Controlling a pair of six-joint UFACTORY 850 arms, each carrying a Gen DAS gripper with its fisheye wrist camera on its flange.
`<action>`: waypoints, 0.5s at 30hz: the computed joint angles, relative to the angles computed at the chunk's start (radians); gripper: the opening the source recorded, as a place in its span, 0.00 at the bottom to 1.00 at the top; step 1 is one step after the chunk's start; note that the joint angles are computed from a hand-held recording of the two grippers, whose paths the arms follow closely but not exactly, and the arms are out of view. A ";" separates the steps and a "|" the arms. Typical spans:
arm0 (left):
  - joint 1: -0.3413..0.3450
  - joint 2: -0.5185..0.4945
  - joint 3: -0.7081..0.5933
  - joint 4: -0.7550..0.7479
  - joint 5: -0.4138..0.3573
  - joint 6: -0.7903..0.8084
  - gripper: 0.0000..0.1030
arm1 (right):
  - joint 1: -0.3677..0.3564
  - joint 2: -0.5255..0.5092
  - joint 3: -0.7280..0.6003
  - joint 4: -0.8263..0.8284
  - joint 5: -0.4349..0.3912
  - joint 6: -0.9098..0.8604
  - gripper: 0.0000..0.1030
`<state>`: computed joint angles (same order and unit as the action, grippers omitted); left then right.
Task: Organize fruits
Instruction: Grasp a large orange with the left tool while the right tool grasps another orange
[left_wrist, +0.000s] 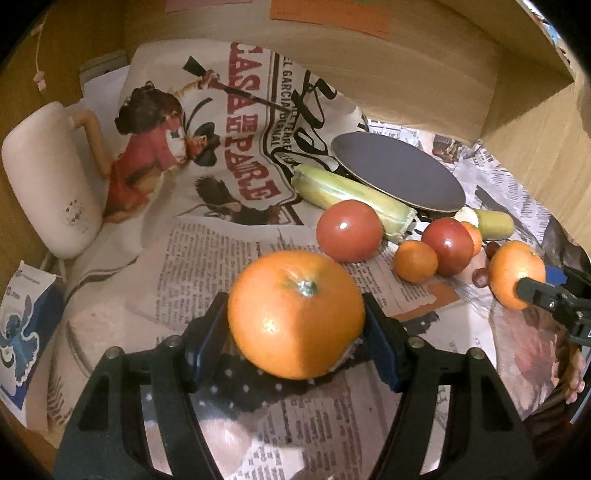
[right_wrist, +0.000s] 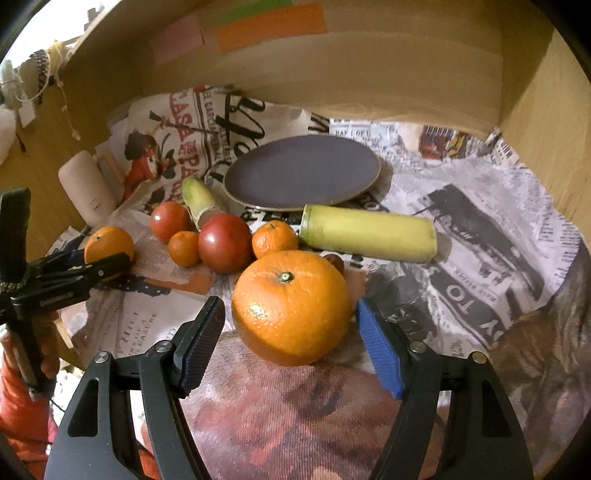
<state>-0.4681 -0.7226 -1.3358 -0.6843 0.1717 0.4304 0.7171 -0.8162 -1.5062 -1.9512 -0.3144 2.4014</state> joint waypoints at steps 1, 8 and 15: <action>0.000 -0.001 -0.002 0.009 0.000 -0.008 0.67 | -0.002 -0.007 -0.010 0.022 0.009 -0.022 0.69; 0.002 -0.004 -0.010 0.046 0.000 -0.052 0.64 | -0.014 -0.026 -0.034 0.032 0.053 -0.022 0.66; -0.010 0.011 -0.005 0.105 0.023 -0.100 0.64 | -0.012 -0.016 -0.027 0.019 0.040 -0.013 0.65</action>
<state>-0.4776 -0.7113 -1.3406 -0.5790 0.1943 0.3304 0.7053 -0.8324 -1.5330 -1.9325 -0.2747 2.3889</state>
